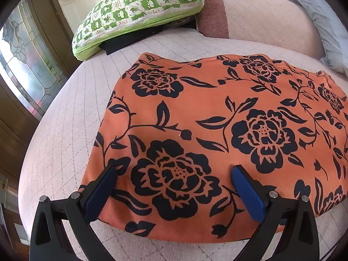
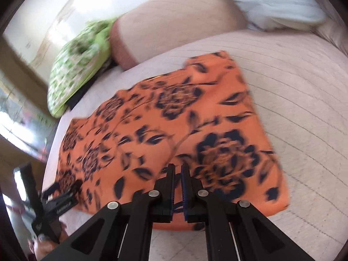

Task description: Fold small clothes

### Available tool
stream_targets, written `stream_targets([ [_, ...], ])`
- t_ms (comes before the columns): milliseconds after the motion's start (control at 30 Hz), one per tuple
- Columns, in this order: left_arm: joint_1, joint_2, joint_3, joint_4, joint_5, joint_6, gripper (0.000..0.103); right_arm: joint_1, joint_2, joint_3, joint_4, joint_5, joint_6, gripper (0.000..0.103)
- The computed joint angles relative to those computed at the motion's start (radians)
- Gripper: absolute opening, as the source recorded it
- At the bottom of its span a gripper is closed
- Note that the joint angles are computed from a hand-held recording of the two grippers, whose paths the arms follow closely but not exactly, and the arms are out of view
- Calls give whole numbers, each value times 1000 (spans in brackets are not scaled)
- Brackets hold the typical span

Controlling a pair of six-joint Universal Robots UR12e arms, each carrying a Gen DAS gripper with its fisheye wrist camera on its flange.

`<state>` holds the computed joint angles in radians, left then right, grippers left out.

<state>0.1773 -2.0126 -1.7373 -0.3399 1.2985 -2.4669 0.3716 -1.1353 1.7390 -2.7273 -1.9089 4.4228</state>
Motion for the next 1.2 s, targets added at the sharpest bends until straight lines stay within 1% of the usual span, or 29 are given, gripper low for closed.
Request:
stream_targets([
  [67, 1, -2, 11, -26, -3, -9, 103, -13, 5, 1, 19, 43, 6, 8],
  [167, 8, 1, 29, -79, -14, -21, 103, -10, 7, -19, 55, 27, -18, 8],
  [233, 23, 8, 32, -90, -24, -52, 103, -9, 9, -23, 43, 31, -20, 8],
  [333, 54, 18, 40, -102, -30, -136, 103, -7, 10, -14, -13, 43, -21, 8],
  [400, 79, 22, 46, -127, -39, -189, 103, 1, 13, -24, -12, 23, -33, 8],
  [467, 99, 24, 53, -172, -40, -223, 103, 8, 12, -22, -30, 10, -38, 8],
  [500, 116, 24, 60, -225, -59, -245, 103, 9, 11, -19, -47, 12, -38, 8],
  [600, 143, 18, 83, -355, -109, -290, 103, 11, 14, -19, -62, 25, -33, 8],
  [633, 148, 14, 90, -384, -126, -294, 103, 12, 15, -20, -59, 28, -34, 8],
  [667, 150, 13, 92, -393, -139, -294, 103, 14, 18, -25, -56, 31, -39, 8],
  [733, 149, 13, 91, -381, -173, -277, 102, 16, 21, -30, -51, 36, -52, 8],
  [800, 148, 8, 97, -396, -218, -256, 101, 20, 23, -35, -41, 35, -67, 8],
  [833, 145, 0, 106, -414, -237, -249, 100, 21, 23, -35, -39, 33, -71, 8],
  [867, 141, -10, 119, -439, -254, -246, 94, 22, 22, -33, -39, 29, -74, 8],
  [900, 136, -21, 133, -466, -265, -244, 91, 21, 20, -29, -41, 27, -73, 8],
  [933, 129, -29, 139, -456, -260, -253, 91, 20, 16, -22, -48, 28, -71, 8],
  [967, 122, -37, 144, -432, -257, -260, 91, 16, 12, -12, -65, 34, -77, 8],
  [1000, 118, -44, 153, -430, -269, -263, 91, 8, 1, 5, -84, 76, -126, 8],
  [1067, 118, -64, 185, -471, -334, -282, 89, -1, -10, 34, -152, 98, -132, 8],
  [1100, 117, -76, 200, -488, -366, -295, 89, -7, -16, 55, -209, 117, -130, 8],
  [1167, 112, -86, 211, -488, -377, -316, 89, -19, -25, 95, -325, 164, -116, 8],
  [1200, 109, -82, 203, -476, -385, -335, 89, -26, -27, 120, -399, 199, -95, 8],
])
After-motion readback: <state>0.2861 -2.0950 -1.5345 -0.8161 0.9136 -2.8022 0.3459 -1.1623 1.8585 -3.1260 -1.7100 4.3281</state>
